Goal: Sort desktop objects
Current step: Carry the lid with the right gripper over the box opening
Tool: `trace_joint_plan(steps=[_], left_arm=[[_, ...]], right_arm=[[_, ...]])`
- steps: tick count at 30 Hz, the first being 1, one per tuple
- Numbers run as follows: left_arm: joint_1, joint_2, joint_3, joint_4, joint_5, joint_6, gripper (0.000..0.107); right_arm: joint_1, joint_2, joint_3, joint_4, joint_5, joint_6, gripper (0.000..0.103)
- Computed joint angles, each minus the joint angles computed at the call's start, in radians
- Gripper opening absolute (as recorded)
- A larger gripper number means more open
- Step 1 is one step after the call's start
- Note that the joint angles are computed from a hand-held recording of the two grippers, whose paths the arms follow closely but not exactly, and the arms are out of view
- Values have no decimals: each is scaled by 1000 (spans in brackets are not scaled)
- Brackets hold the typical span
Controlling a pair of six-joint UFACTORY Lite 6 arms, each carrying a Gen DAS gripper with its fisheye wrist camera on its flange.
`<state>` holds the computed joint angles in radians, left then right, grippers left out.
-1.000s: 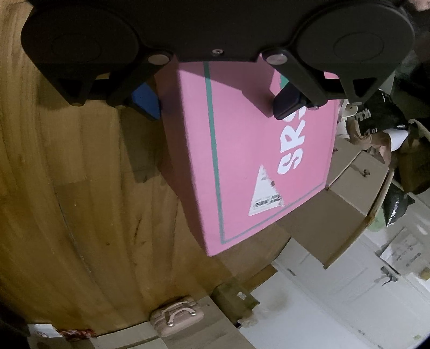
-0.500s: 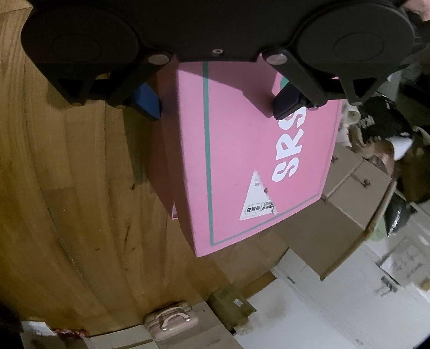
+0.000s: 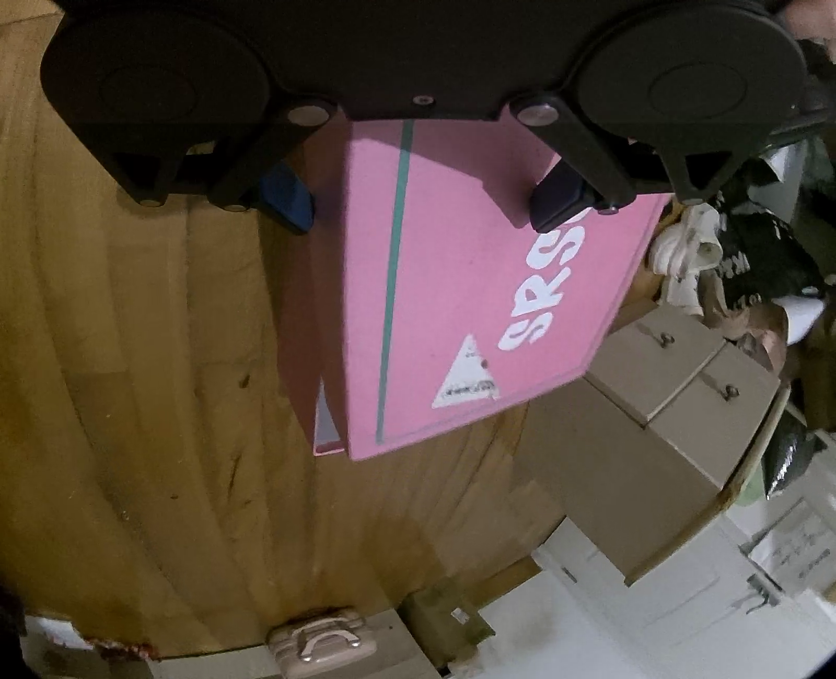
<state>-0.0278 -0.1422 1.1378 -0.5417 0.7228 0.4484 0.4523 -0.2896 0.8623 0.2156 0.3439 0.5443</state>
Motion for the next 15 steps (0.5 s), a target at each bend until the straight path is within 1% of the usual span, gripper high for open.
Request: trace_joint_plan(steps=[2,4,6,7,10,13,15], left_arm=[[9,25,20,-20,1,36,103],[20,62,38,-49,-1,65,103],[26,106,60,-74,-2,81,103],[29,128,71,-84,-2,88,103],[14,174,118,-37,-15,69,103],[-20,197,157,48,-48,33,103],[-22,220,184,55,-50,37,103]], right_arm=[[-21,4,-9,100,-30,-93,93],[-31,9,-14,150,-54,-136,93],[-32,29,-1,132,-62,-115,93],[-26,40,4,87,-69,-65,93],[-1,73,13,-14,-95,43,93],[11,110,11,28,-129,11,93],[13,119,-4,85,-162,-31,93]])
